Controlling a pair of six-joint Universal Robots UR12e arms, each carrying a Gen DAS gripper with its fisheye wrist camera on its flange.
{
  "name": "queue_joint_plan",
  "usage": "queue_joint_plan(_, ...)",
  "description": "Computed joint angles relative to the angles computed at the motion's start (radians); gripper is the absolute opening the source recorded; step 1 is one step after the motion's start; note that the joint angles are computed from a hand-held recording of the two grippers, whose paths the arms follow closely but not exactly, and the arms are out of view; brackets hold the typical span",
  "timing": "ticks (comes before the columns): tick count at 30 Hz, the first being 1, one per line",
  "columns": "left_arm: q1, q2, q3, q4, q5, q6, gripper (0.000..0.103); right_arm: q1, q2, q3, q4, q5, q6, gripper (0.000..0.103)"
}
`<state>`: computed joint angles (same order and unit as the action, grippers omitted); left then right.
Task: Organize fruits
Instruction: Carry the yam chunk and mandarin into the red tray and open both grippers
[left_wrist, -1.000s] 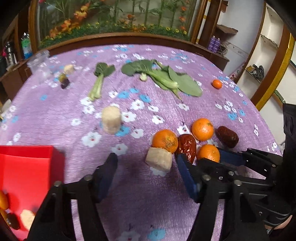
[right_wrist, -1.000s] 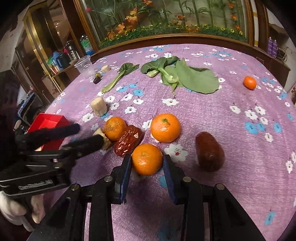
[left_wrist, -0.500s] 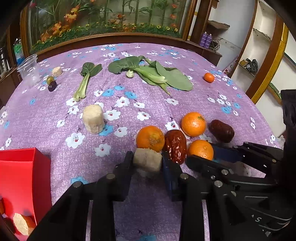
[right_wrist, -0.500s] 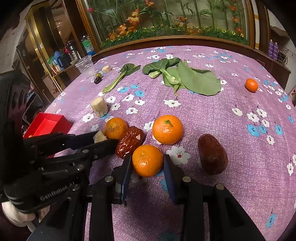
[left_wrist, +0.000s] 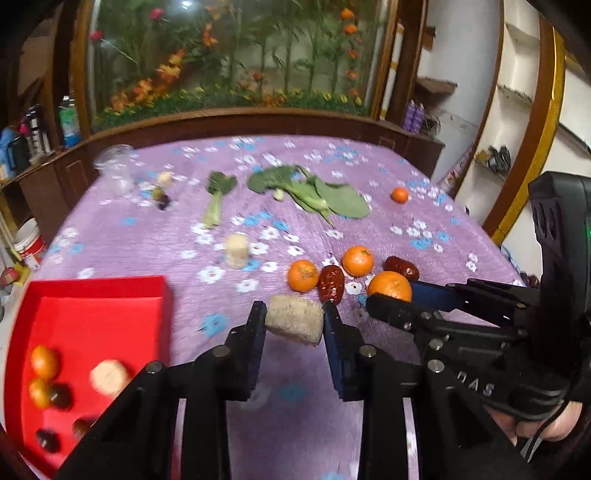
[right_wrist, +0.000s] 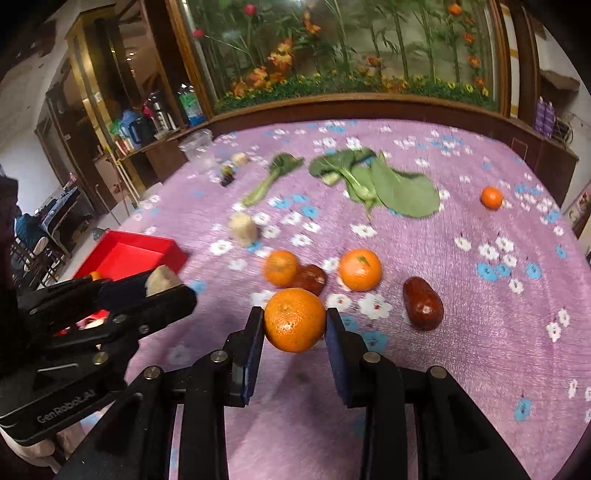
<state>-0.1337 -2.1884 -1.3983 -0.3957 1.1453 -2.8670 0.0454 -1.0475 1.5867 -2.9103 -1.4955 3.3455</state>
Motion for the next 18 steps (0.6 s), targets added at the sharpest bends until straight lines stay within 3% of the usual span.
queue_joint_plan(6, 0.059, 0.080, -0.105, 0.126, 0.032, -0.098, 0.029, 0.043, -0.030, 0.005, -0.051, 0.002, -0.038, 0.036)
queue_joint_plan(11, 0.112, 0.111, -0.149, 0.191, 0.126, -0.192, 0.030, 0.081, -0.023, -0.030, -0.054, 0.032, -0.080, 0.036)
queue_joint_plan(18, 0.155, 0.098, -0.166, 0.154, 0.206, -0.233, 0.030, 0.120, 0.050, -0.148, 0.053, 0.104, -0.121, 0.036)
